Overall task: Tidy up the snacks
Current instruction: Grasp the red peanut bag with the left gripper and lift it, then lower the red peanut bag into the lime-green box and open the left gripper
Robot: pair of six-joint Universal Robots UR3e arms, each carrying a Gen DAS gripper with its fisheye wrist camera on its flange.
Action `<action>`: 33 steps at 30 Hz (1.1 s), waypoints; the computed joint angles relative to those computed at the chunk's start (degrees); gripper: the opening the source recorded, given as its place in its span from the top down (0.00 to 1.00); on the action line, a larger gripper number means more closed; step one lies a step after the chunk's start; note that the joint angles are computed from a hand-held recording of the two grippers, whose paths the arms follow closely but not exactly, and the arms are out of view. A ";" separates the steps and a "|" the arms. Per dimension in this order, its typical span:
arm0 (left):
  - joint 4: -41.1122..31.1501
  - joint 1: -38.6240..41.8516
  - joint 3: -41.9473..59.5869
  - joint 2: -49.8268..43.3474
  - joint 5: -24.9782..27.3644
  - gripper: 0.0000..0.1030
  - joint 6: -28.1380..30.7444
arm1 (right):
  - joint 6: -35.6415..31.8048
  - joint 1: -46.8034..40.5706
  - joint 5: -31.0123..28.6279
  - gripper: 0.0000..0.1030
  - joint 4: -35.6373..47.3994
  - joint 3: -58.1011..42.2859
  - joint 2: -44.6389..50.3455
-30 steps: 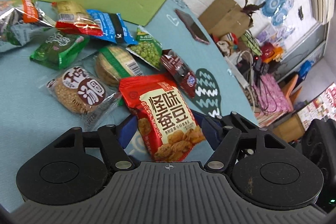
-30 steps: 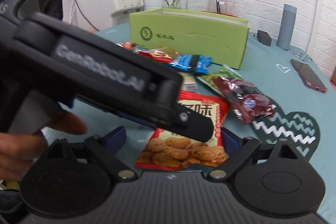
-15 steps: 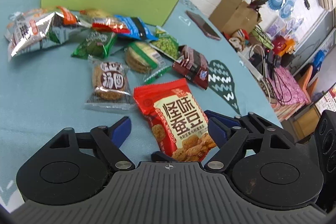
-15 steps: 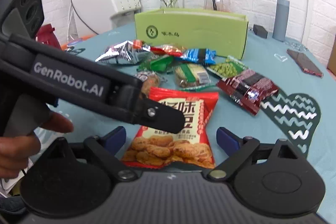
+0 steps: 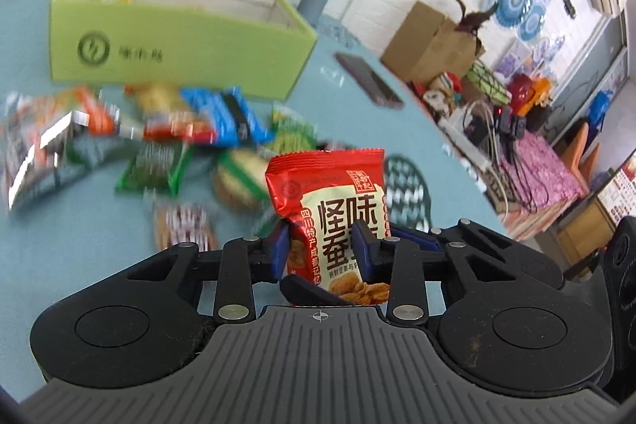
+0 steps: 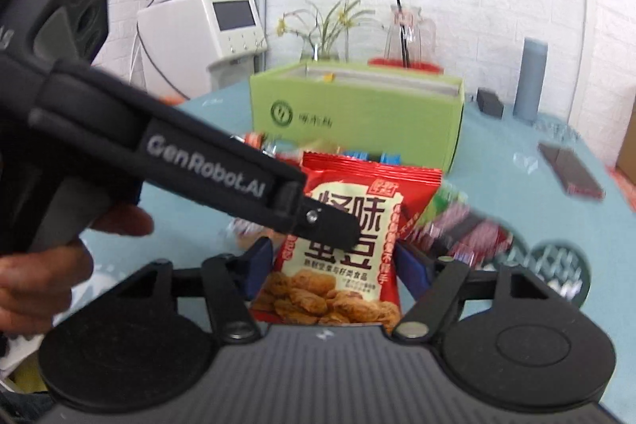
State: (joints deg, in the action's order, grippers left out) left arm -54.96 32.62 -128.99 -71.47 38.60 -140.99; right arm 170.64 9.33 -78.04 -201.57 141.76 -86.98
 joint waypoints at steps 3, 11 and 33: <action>9.31 -4.53 9.01 -9.78 -0.22 0.89 -8.52 | -2.66 -1.41 0.88 0.26 2.41 -9.34 3.98; 19.75 -17.23 51.49 -43.38 9.20 0.89 -27.20 | -6.63 -2.95 1.23 0.26 23.59 -51.11 24.83; 23.65 -19.73 62.47 -54.19 15.18 0.59 -27.61 | -7.51 -6.31 4.85 0.10 30.28 -67.08 35.63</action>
